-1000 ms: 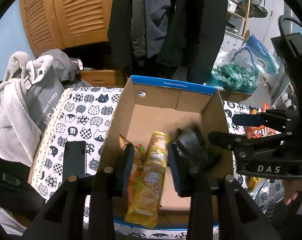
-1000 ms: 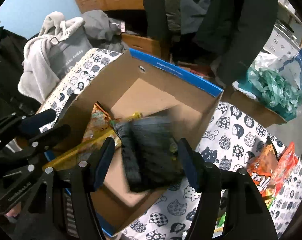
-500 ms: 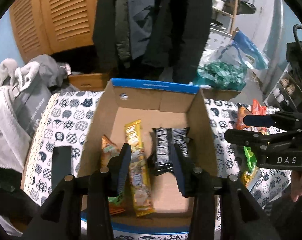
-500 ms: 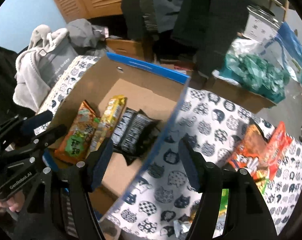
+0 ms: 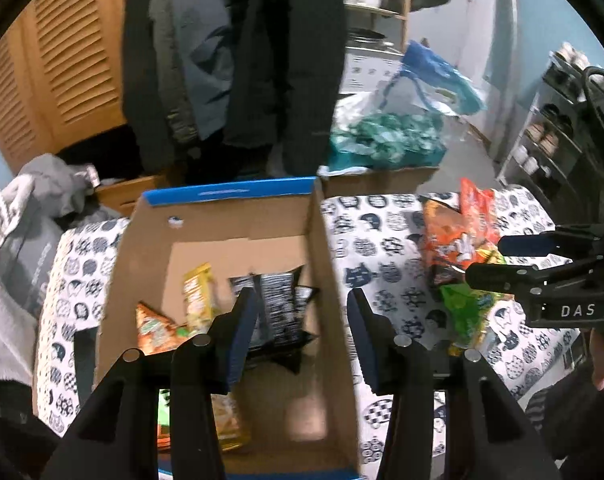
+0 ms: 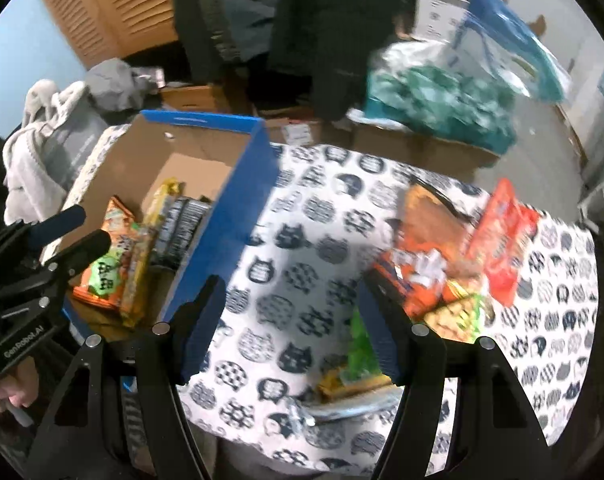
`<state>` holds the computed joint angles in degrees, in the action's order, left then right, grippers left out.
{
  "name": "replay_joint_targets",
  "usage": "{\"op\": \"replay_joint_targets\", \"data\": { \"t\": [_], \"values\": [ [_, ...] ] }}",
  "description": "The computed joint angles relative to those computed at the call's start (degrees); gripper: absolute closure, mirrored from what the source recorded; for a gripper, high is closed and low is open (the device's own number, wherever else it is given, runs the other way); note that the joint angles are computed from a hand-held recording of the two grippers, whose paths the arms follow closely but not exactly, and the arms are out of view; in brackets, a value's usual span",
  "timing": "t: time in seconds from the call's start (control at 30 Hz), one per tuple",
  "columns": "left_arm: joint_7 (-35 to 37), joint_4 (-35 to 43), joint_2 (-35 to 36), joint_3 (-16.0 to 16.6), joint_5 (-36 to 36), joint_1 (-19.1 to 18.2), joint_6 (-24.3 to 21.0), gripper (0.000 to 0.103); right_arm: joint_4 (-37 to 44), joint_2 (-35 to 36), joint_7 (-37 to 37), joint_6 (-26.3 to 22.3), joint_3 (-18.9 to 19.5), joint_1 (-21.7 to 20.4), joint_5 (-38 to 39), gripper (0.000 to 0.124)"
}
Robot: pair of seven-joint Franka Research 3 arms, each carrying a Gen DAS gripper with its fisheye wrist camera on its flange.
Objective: Organize snacks
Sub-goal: 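Open both grippers to drop the yellow bar and black bag into the box, then move both grippers back over the snack pile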
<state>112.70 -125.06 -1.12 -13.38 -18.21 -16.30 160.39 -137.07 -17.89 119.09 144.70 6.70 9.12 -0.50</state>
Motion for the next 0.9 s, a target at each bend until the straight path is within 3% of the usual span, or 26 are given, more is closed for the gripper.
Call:
{"op": "replay_joint_targets", "data": {
  "t": [0.47, 0.9],
  "values": [
    [0.7, -0.2, 1.1, -2.9, 3.4, -3.9, -3.4, 0.055, -11.7, -10.7, 3.2, -2.5, -0.3, -3.0, 2.5, 0.057],
    [-4.0, -0.9, 3.4, -4.4, 10.1, -5.6, -6.0, 0.055, -17.6, -11.2, 3.6, -4.1, -0.7, -2.2, 7.1, 0.057]
  ]
}}
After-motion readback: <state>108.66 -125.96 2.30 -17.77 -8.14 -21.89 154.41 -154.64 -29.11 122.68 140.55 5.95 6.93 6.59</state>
